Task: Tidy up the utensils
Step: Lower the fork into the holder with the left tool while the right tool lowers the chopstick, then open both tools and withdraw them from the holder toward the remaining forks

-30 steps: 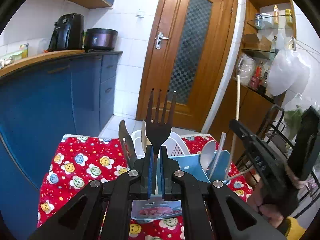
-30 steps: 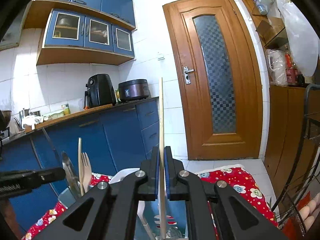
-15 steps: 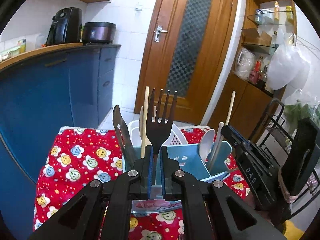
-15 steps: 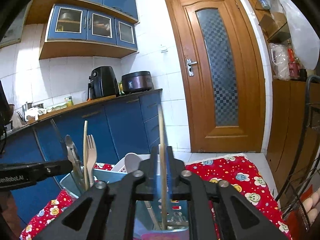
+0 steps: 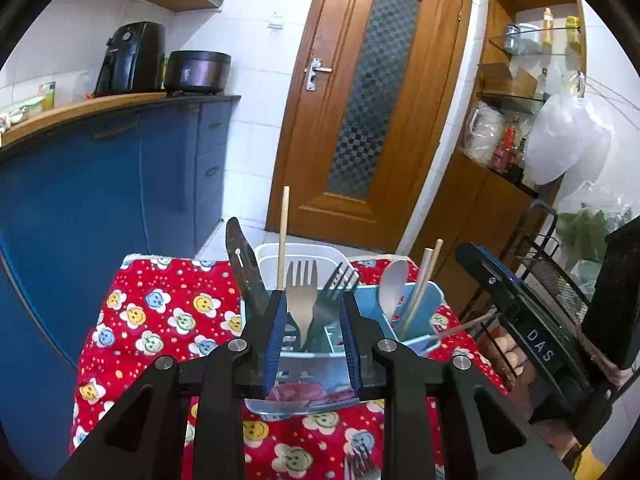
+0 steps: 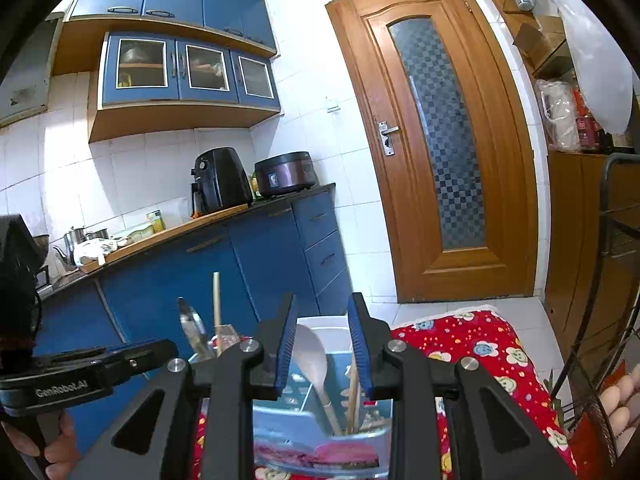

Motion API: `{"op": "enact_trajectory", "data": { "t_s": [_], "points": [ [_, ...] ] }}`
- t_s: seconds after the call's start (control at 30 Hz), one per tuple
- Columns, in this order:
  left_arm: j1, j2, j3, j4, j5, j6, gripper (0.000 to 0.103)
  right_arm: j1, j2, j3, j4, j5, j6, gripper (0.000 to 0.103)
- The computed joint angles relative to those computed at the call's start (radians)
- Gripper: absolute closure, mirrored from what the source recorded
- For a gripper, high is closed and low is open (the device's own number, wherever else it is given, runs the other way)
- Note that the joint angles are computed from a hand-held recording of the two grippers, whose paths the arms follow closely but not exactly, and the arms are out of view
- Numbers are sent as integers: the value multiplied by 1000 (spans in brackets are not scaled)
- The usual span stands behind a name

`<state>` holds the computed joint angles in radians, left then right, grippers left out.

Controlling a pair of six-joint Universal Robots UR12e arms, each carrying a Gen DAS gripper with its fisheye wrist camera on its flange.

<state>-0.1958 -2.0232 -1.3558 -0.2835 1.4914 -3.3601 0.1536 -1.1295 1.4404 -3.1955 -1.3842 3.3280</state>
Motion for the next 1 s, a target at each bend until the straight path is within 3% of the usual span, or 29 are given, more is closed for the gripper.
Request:
{"op": "enact_trajectory", "data": {
  "t_s": [0.23, 0.43, 0.63, 1.0],
  "points": [
    [-2, 38, -51, 3, -9, -7, 75, -9, -56, 59, 46, 53, 1, 71],
    [-12, 66, -95, -21, 19, 11, 75, -14, -98, 113, 156, 109, -28, 68],
    [-11, 85, -141, -53, 22, -13, 75, -6, -119, 160, 223, 105, -100, 66],
    [-21, 108, -207, -59, 90, -32, 75, -8, -127, 202, 339, 134, -95, 65]
  ]
}}
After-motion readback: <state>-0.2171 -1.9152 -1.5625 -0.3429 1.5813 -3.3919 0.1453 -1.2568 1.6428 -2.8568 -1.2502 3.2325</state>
